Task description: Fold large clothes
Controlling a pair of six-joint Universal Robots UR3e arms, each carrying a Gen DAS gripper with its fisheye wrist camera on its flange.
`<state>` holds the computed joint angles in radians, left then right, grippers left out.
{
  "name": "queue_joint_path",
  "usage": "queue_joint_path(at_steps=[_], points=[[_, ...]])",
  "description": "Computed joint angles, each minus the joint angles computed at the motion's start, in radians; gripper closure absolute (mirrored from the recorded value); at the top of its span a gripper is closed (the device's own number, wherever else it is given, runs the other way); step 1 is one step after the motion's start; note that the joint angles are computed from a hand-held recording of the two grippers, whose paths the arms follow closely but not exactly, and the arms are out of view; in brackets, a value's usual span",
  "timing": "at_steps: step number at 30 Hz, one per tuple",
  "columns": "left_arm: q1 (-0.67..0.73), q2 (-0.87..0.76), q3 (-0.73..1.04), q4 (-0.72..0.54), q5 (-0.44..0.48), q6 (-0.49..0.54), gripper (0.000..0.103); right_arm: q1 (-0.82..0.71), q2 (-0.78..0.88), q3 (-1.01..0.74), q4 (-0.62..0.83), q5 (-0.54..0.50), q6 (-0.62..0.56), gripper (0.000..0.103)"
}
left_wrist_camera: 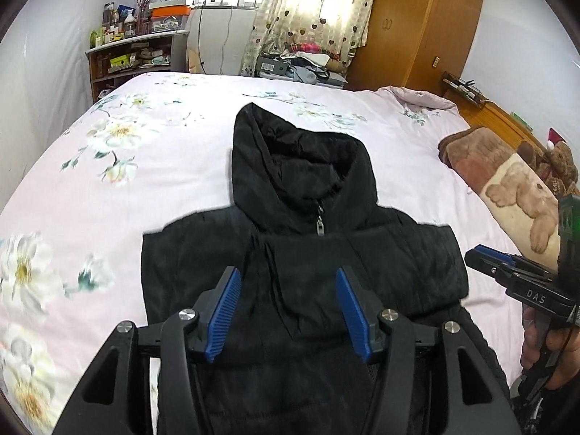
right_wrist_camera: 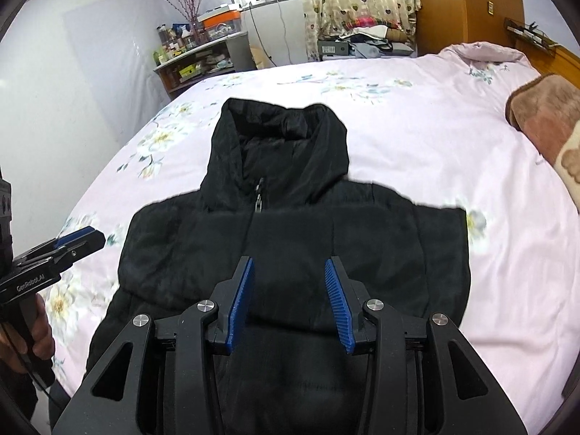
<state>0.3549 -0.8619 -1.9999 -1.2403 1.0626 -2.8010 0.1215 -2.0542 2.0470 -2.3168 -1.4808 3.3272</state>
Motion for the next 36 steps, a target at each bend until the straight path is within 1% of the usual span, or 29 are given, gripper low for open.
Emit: queue_joint_path(at_steps=[4, 6, 11, 17, 20, 24, 26, 28, 29, 30, 31, 32, 33, 36], points=[[-0.104, -0.214, 0.058, 0.203, 0.076, -0.086, 0.046, -0.038, 0.127, -0.074, -0.056, 0.012, -0.025, 0.061], [-0.143, -0.331, 0.113, 0.273, 0.107, -0.116, 0.046, -0.054, 0.195, -0.12, -0.073, 0.018, -0.042, 0.061], [-0.223, -0.643, 0.309, 0.387, 0.178, -0.179, 0.045, -0.096, 0.401, -0.273, -0.118, 0.039, -0.082, 0.061], [-0.273, -1.001, 0.614, 0.427, 0.236, -0.246, 0.045, -0.123, 0.683, -0.523, -0.128, 0.05, -0.114, 0.061], [-0.285, -1.162, 0.773, 0.412, 0.262, -0.286, 0.045, -0.135, 0.815, -0.653, -0.115, 0.061, -0.122, 0.061], [-0.304, -1.33, 0.951, 0.397, 0.288, -0.318, 0.045, -0.142, 0.994, -0.855, -0.069, 0.049, -0.136, 0.061], [-0.31, -1.392, 1.022, 0.393, 0.287, -0.324, 0.045, -0.143, 1.072, -0.954, -0.039, 0.037, -0.136, 0.061], [-0.312, -1.431, 1.062, 0.397, 0.279, -0.319, 0.046, -0.151, 1.141, -1.045, -0.015, 0.046, -0.124, 0.061], [-0.316, -1.449, 1.083, 0.396, 0.278, -0.313, 0.051, -0.157, 1.158, -1.065, -0.012, 0.062, -0.117, 0.061], [-0.322, -1.463, 1.098, 0.398, 0.279, -0.308, 0.071, -0.162, 1.175, -1.085, -0.006, 0.084, -0.113, 0.061], [-0.325, -1.484, 1.14, 0.368, 0.272, -0.301, 0.092, -0.162, 1.185, -1.1, 0.001, 0.093, -0.115, 0.063], [-0.323, -1.488, 1.141, 0.374, 0.26, -0.297, 0.094, -0.16, 1.189, -1.106, 0.003, 0.097, -0.119, 0.089], [-0.324, -1.463, 1.1, 0.403, 0.26, -0.293, 0.095, -0.153, 1.184, -1.105, 0.013, 0.094, -0.126, 0.097], [-0.316, -1.362, 0.957, 0.492, 0.252, -0.272, 0.097, -0.142, 1.117, -1.023, -0.034, 0.076, -0.139, 0.097]])
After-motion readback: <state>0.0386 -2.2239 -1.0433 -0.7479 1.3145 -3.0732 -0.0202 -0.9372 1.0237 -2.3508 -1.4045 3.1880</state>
